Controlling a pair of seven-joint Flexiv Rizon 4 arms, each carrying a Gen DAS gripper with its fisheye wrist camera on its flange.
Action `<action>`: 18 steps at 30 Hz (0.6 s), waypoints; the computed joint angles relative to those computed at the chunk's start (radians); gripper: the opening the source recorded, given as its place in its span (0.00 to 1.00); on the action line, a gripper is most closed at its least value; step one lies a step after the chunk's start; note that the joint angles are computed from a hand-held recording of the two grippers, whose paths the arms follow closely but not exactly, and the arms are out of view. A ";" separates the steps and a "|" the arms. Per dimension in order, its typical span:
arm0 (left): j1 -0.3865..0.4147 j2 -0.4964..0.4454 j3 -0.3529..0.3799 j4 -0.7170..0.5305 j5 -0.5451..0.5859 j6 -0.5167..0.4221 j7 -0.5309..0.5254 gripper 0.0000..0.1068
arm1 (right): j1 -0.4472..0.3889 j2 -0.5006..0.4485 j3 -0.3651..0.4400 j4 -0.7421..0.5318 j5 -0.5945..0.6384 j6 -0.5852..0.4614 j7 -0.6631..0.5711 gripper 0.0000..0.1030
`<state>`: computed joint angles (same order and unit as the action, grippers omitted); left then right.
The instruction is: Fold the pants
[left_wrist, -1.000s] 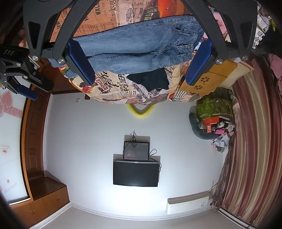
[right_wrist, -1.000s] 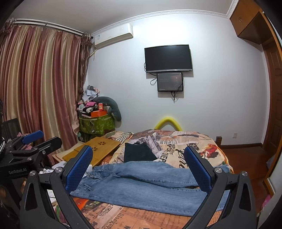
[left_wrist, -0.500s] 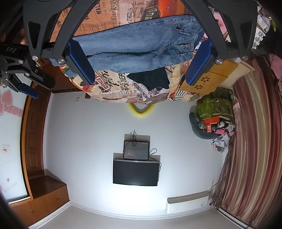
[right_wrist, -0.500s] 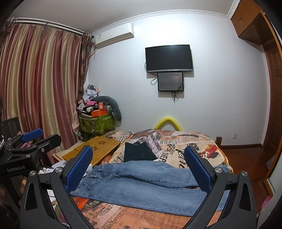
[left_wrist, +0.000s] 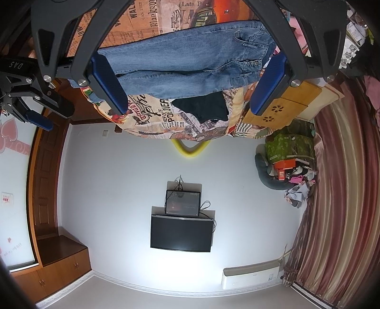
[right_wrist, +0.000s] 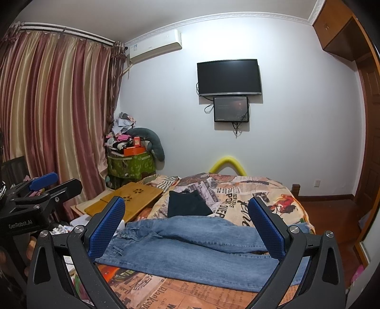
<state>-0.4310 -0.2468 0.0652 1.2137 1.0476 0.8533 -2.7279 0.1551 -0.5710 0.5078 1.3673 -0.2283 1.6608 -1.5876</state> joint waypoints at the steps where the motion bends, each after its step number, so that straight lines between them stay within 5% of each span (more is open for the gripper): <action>1: 0.000 0.002 0.001 0.004 0.001 0.002 -0.001 0.96 | 0.001 -0.001 0.000 -0.002 0.000 -0.001 0.000 1.00; 18: 0.087 -0.099 0.041 -0.063 -0.175 0.065 0.095 0.96 | 0.048 -0.113 -0.011 -0.191 0.078 -0.168 -0.084 1.00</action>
<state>-0.3443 -0.3460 0.1065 1.1511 0.8725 0.9184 -2.6329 0.2035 -0.6836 0.4967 1.1762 -0.1502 1.4930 -1.6716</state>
